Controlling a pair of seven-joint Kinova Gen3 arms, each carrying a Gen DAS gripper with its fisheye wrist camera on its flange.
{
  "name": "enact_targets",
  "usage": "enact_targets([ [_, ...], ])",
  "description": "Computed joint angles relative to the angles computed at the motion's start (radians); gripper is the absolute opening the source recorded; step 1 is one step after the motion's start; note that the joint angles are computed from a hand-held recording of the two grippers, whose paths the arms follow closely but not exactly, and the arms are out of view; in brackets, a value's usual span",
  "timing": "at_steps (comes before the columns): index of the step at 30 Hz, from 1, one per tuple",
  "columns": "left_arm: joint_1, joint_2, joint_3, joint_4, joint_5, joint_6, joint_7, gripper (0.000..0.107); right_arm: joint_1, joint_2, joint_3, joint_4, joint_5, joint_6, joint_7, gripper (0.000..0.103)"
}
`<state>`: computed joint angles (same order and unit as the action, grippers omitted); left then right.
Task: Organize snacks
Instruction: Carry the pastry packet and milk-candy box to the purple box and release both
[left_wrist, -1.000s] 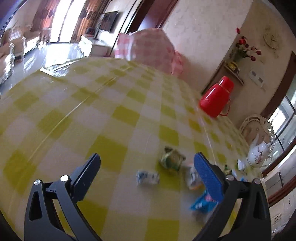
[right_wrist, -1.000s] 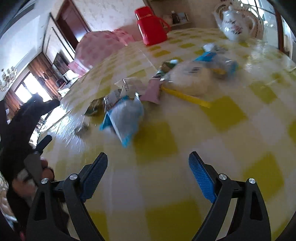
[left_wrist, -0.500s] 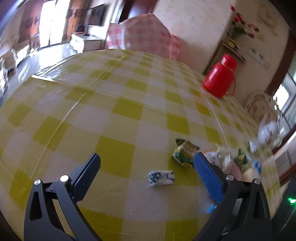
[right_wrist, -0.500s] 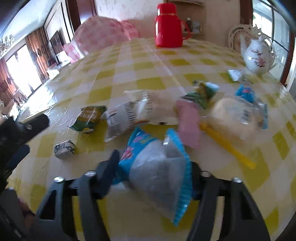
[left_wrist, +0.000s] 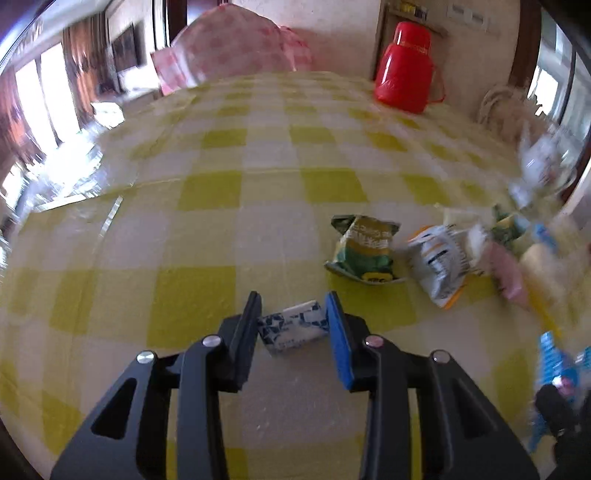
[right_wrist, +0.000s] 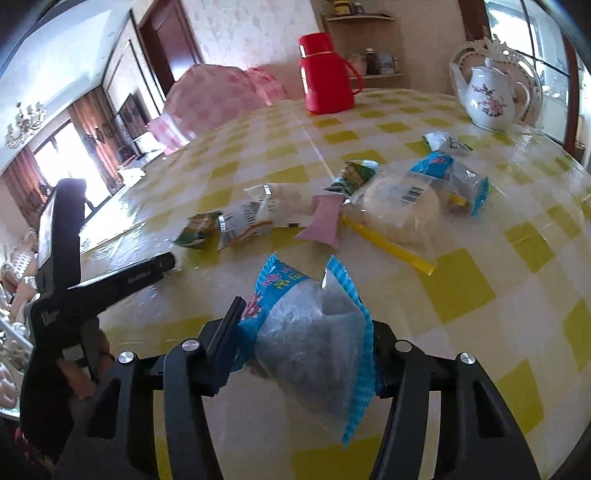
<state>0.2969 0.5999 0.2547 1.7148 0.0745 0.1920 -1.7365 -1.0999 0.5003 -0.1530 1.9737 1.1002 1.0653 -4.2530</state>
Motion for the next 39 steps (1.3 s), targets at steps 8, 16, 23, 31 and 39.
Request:
enact_targets([
  [8, -0.305, 0.031, 0.313, 0.031, 0.160, 0.023, -0.195, 0.036, -0.030, 0.003, -0.005, -0.026, -0.008, 0.064, 0.023, 0.056],
  [16, -0.293, 0.004, 0.326, 0.082, 0.180, -0.030, -0.247, 0.036, -0.032, 0.017, -0.011, -0.045, -0.019, 0.079, 0.046, 0.056],
  [23, -0.322, -0.024, 0.382, 0.162, 0.129, -0.124, -0.242, 0.036, -0.045, 0.039, 0.003, -0.085, -0.044, 0.101, 0.103, 0.056],
  [31, -0.380, -0.055, 0.437, 0.248, 0.034, -0.219, -0.153, 0.036, -0.067, 0.060, 0.013, -0.116, -0.061, 0.131, 0.138, 0.056],
  [39, -0.460, -0.102, 0.487, 0.369, -0.063, -0.336, -0.048, 0.036, -0.092, 0.080, 0.017, -0.151, -0.062, 0.143, 0.160, 0.056],
])
